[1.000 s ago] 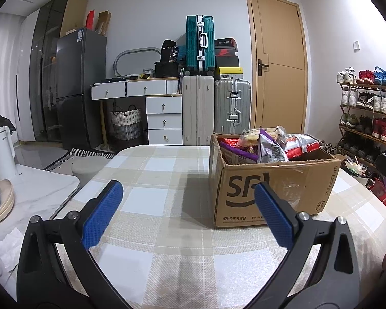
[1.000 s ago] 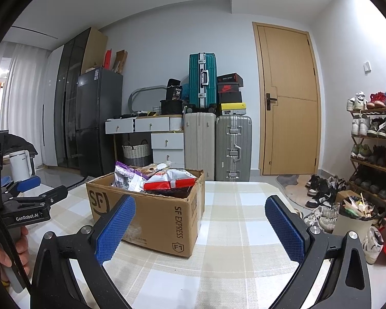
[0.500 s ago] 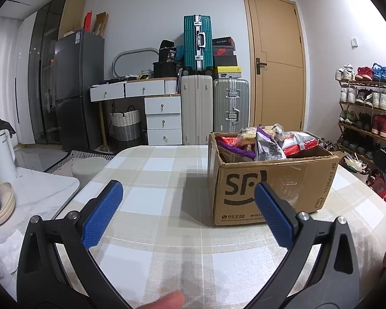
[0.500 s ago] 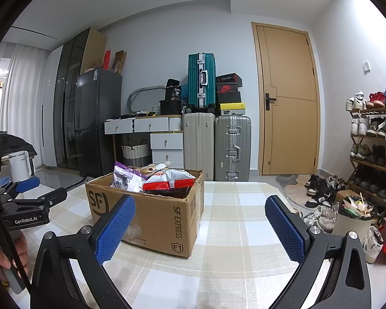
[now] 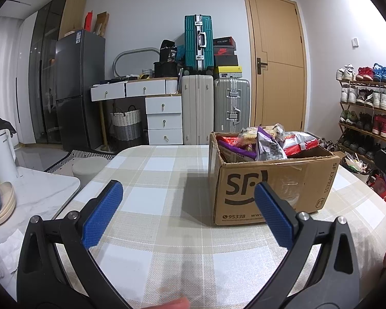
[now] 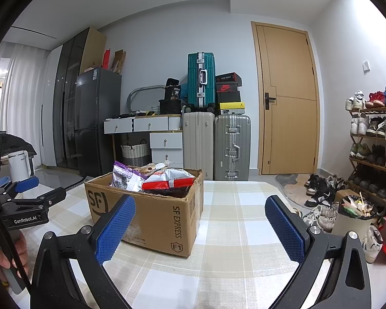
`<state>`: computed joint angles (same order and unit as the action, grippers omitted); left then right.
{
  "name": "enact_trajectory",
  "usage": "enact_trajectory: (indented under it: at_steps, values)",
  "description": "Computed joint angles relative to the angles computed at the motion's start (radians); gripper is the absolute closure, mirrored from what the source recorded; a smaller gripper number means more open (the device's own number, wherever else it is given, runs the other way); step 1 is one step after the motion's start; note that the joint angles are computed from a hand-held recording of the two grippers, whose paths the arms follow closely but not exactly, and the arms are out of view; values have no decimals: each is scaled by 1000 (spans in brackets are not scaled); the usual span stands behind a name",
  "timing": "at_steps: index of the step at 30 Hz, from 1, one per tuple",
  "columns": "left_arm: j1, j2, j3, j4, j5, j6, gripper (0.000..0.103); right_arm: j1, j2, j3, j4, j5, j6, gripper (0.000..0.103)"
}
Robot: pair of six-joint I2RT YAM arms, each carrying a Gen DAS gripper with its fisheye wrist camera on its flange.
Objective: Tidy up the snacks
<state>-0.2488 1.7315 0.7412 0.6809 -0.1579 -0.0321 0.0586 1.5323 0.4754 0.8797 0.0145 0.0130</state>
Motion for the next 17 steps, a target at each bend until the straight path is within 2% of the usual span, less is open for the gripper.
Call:
enact_trajectory:
  at_steps: [17]
  values:
    - [-2,-23,-6,-16,-4,-3,1,1,-1,-2,0,0,2,1]
